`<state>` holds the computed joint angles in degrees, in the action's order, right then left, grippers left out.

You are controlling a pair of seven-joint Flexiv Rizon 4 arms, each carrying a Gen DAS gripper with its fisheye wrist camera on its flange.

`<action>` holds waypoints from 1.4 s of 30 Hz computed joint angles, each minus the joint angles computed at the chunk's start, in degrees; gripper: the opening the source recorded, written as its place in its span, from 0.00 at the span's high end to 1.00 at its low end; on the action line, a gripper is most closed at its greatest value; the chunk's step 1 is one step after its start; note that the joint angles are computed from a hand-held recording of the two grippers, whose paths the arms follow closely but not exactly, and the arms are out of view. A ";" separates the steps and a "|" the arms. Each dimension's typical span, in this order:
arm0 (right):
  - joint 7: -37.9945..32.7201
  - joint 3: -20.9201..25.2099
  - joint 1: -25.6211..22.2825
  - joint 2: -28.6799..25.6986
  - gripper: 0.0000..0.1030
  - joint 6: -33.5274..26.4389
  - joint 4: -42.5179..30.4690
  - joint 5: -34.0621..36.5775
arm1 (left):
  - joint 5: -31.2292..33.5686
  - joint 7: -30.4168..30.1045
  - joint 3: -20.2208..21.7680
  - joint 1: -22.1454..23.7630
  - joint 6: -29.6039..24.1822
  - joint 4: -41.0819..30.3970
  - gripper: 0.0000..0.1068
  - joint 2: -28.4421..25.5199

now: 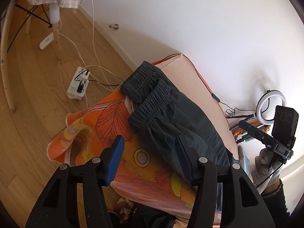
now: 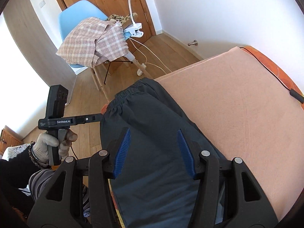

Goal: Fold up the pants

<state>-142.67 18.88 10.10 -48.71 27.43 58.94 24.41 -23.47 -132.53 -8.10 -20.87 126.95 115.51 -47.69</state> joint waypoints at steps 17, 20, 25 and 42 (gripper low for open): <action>7.19 -2.54 10.78 -16.05 0.47 -6.74 -19.80 -7.21 | -2.71 1.04 0.44 -1.60 4.70 -3.25 0.54 -3.20; 7.41 -2.66 11.42 -17.22 0.47 -8.63 -21.36 -7.95 | -3.49 3.57 1.19 -2.32 3.20 -3.53 0.54 -2.74; 3.78 -2.94 11.45 -14.18 0.57 -6.61 -15.61 -9.01 | -5.13 6.46 1.89 -3.47 3.64 -3.69 0.72 -2.91; -1.33 0.37 9.52 -3.97 0.98 10.73 -0.36 -8.46 | -4.96 11.87 0.69 -2.07 9.84 -4.59 0.91 -3.23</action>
